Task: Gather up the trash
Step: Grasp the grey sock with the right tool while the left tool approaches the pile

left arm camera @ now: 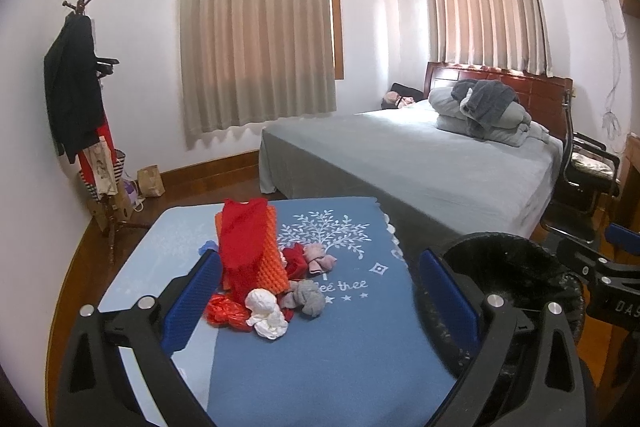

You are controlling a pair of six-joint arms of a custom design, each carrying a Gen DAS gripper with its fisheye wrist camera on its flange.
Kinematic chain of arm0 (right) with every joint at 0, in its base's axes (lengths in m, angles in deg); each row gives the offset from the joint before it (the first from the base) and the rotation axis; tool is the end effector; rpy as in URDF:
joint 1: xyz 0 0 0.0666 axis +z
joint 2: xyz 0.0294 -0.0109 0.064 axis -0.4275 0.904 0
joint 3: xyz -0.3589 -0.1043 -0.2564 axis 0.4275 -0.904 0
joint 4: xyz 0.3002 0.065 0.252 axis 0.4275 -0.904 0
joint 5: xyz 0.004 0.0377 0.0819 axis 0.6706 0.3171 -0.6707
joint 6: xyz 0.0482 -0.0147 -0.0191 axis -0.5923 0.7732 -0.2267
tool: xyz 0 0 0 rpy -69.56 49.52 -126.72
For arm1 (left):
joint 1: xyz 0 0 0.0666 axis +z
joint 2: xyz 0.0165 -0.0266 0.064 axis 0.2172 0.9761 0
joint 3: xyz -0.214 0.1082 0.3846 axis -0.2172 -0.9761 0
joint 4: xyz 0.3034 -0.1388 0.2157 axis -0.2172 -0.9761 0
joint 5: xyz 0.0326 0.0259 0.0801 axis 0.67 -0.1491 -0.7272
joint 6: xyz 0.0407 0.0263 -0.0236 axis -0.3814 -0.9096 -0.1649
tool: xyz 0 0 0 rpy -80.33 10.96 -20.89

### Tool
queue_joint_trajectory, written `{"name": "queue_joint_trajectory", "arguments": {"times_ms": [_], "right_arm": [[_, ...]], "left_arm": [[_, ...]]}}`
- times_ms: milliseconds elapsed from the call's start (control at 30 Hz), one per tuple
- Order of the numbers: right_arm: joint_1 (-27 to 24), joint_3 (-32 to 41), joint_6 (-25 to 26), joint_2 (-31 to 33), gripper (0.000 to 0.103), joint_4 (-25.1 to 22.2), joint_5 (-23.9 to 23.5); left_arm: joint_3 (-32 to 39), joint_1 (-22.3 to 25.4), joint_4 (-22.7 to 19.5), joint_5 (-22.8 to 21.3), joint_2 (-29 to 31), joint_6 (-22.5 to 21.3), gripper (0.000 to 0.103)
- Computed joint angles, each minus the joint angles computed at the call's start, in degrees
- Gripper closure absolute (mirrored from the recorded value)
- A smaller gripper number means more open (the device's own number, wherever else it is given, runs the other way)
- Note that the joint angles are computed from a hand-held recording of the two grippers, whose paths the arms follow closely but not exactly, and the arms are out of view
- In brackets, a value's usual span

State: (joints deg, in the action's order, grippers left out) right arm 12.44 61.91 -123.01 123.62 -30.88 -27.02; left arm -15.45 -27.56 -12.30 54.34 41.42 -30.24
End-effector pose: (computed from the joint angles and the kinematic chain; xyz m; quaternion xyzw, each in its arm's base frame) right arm 0.3690 0.2531 0.3661 0.1489 0.8519 -0.0622 0.4982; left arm 0.4344 -0.3493 0.3705 0.1471 0.8250 -0.0578 0.5426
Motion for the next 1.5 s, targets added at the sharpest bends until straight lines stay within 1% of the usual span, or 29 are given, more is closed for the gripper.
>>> {"name": "queue_joint_trajectory", "arguments": {"times_ms": [133,200,267,333,433,567,667,733,800,867,967,1033,1167,1300,1367,1433,1467,1500], "right_arm": [[-0.75,0.58,2.43,2.71,0.005,3.98,-1.85],[-1.36,1.32,3.87,4.66,0.005,5.97,-3.25],[-2.04,2.69,5.19,7.01,0.005,7.37,-5.13],[-2.60,3.93,6.42,9.71,0.005,9.63,-7.46],[-3.16,6.22,7.86,13.79,0.005,12.05,-10.62],[-3.26,10.27,9.38,18.88,0.005,12.83,-14.58],[-3.29,13.04,11.04,22.10,0.005,13.42,-15.75],[-3.52,15.57,11.74,24.50,0.005,12.25,-16.58],[-3.76,17.10,12.37,26.25,0.005,12.57,-17.39],[-4.09,19.11,13.58,28.34,0.005,11.82,-17.76],[-4.70,21.90,13.96,30.98,0.012,9.82,-20.24],[-5.03,23.69,14.20,32.60,0.020,8.68,-22.78],[-5.30,25.66,14.27,34.47,0.022,7.35,-24.73],[-5.70,27.68,14.87,35.82,0.031,6.12,-28.24],[-5.85,28.19,15.47,36.19,0.038,5.90,-30.03],[-6.08,28.70,15.83,36.48,0.053,5.32,-33.12],[-6.20,28.82,15.79,36.63,0.058,5.08,-34.69],[-6.31,28.82,15.65,36.68,0.066,4.93,-36.05]], "left_arm": [[-0.35,2.03,0.94,-0.23,0.70,-0.39,0.006],[-0.79,4.15,1.72,1.07,1.41,-0.91,0.006],[-1.44,5.80,2.79,0.49,2.16,-1.37,0.006],[-1.68,7.55,2.36,0.79,3.13,-1.83,0.006],[-2.10,9.46,2.10,-0.20,4.21,-1.51,0.006],[-2.45,12.31,1.86,0.18,5.65,0.20,0.006],[-1.90,14.04,0.65,0.34,7.03,1.18,0.006],[-1.50,14.82,0.16,0.93,7.99,1.66,0.006],[-1.10,15.23,-0.05,1.18,8.96,1.95,0.006],[-0.56,15.43,-0.02,1.35,10.02,2.16,0.006],[0.01,15.84,0.51,1.77,11.32,2.15,0.006],[0.61,16.04,0.51,1.99,12.07,2.05,0.006],[1.80,16.37,0.67,2.72,13.44,2.38,0.007],[2.38,16.40,0.65,3.03,14.02,2.64,0.008],[2.51,16.27,0.97,2.75,14.16,2.39,0.008],[2.59,16.17,1.30,2.64,14.25,2.30,0.008],[2.60,16.14,1.39,2.63,14.25,2.36,0.008],[2.72,16.09,1.29,2.63,14.32,2.42,0.008]]}}
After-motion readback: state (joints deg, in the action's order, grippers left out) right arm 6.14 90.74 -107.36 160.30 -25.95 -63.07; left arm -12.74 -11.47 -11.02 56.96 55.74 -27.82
